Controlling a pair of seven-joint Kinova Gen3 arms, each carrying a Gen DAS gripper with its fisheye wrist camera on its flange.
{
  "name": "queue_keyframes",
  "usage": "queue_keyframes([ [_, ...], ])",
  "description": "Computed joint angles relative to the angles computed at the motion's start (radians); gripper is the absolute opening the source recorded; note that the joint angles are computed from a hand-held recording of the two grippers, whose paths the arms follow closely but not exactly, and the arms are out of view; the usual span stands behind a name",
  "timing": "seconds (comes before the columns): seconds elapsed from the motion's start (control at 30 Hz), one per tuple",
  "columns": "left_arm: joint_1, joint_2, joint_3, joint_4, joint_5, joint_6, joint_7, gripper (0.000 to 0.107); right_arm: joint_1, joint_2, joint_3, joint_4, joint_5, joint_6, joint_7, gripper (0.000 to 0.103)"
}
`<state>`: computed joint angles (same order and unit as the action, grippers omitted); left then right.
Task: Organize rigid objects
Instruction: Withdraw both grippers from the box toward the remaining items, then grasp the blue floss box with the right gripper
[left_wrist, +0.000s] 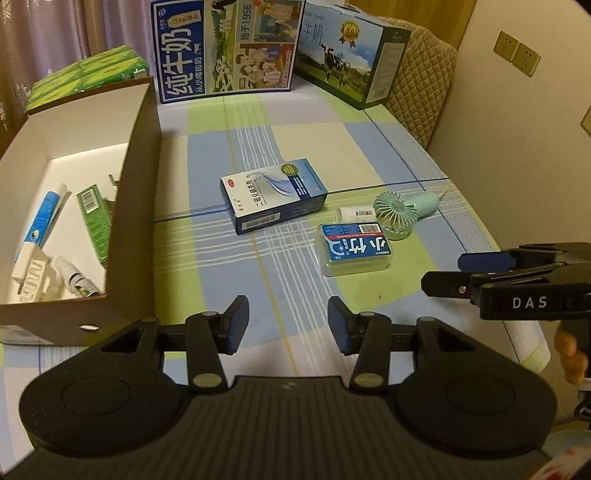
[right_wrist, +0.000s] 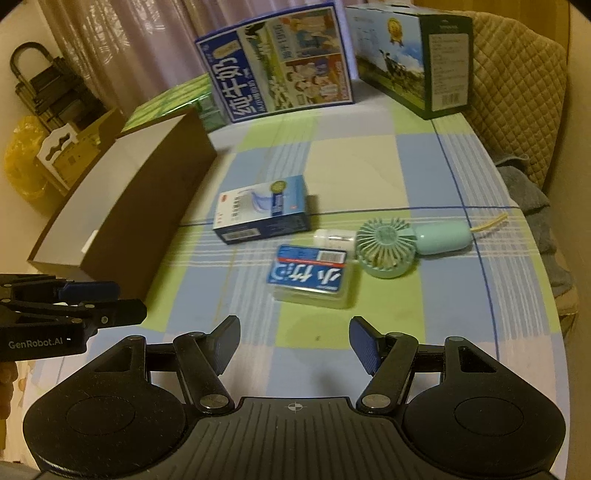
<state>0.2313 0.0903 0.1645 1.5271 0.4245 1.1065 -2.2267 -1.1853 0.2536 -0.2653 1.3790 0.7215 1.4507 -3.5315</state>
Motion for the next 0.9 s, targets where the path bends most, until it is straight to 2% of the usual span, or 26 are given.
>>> queue_keyframes([
  [0.53, 0.078, 0.115, 0.035, -0.039, -0.106, -0.087, 0.12, 0.042, 0.125, -0.068, -0.01, 0.183, 0.023, -0.158, 0.01, 0.062],
  [0.67, 0.099, 0.144, 0.034, -0.06, -0.149, -0.1, 0.174, 0.042, 0.165, -0.076, -0.013, 0.216, 0.026, -0.219, 0.063, 0.061],
  [0.9, 0.117, 0.182, 0.034, -0.086, -0.203, -0.112, 0.235, 0.042, 0.238, -0.071, 0.005, 0.258, 0.021, -0.361, 0.172, 0.055],
])
